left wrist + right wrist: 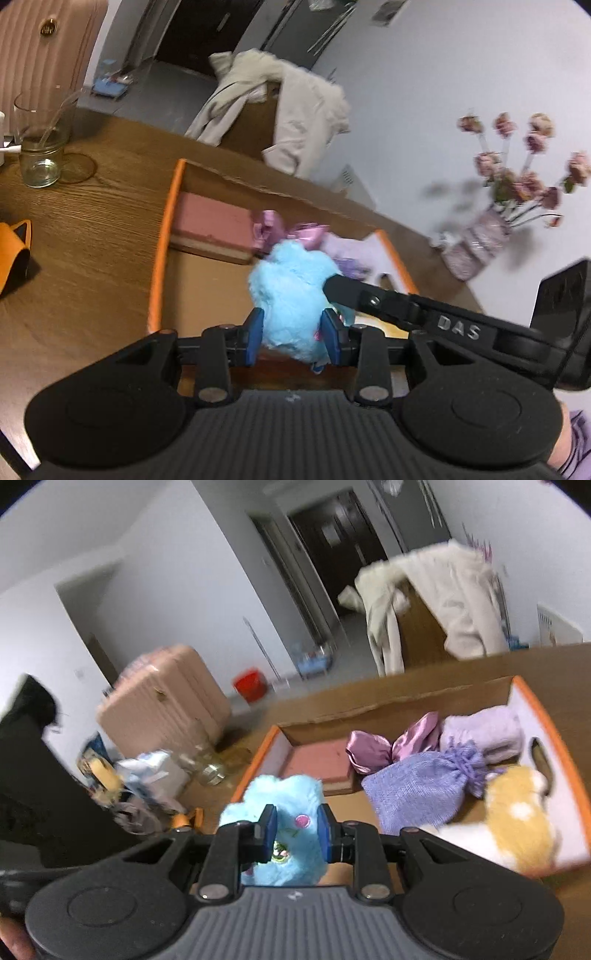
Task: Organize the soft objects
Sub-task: 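Carry the light blue plush with both grippers down into the box, then open both grippers to release the plush and withdraw from the box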
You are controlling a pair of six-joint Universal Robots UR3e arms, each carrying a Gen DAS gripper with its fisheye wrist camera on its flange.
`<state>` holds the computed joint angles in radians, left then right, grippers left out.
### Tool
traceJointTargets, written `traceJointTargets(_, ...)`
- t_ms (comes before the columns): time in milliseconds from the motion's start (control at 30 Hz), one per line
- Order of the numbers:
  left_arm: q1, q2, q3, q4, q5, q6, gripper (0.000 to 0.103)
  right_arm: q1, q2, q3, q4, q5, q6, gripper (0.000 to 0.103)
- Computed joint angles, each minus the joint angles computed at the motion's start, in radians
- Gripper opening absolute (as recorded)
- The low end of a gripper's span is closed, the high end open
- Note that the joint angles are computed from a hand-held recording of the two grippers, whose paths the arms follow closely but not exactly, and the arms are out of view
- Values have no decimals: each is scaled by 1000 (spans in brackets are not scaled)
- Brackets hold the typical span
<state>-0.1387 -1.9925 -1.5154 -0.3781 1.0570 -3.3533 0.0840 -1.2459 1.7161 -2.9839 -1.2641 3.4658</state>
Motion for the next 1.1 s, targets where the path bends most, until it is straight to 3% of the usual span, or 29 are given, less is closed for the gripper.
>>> traceJointTargets(100, 13, -71, 55, 37, 29, 53, 35, 29, 166, -210, 133, -8, -14, 14)
traceJointTargets(133, 18, -76, 58, 37, 32, 77, 42, 45, 202, -248, 151, -22, -21, 14)
traceJointTargets(200, 20, -72, 45, 63, 57, 109, 45, 72, 253, -299, 166, -65, -26, 14)
traceJointTargets(333, 43, -44, 11, 98, 65, 122, 45, 73, 293, -336, 189, -25, -15, 14)
traceJointTargets(467, 49, -4, -6, 78, 87, 130, 46, 79, 230, -283, 168, -55, -30, 15)
traceJointTargets(633, 24, 91, -71, 105, 157, 166, 54, 57, 25, -163, 209, -101, -107, 17)
traceJointTargets(700, 9, 145, -119, 139, 185, 180, 61, 46, -79, -91, 221, -121, -149, 25)
traceJointTargets(733, -3, 172, -148, 170, 214, 186, 71, 38, -138, -54, 238, -132, -186, 30)
traceJointTargets(767, -27, 197, -181, 212, 272, 186, 83, 36, -199, -17, 260, -147, -233, 43)
traceJointTargets(833, -83, 235, -240, 294, 398, 195, 88, 35, -331, 96, 235, -193, -303, 55)
traceJointTargets(900, -121, 276, -304, 364, 467, 210, 93, 58, -435, 195, 182, -281, -333, 76)
traceJointTargets(967, -165, 314, -372, 449, 543, 206, 99, 96, -540, 348, 2, -387, -354, 95)
traceJointTargets(1033, -202, 355, -429, 507, 591, 204, 101, 119, -625, 465, -127, -443, -374, 101)
traceJointTargets(1100, -247, 396, -476, 537, 657, 179, 103, 124, -714, 523, -112, -458, -379, 101)
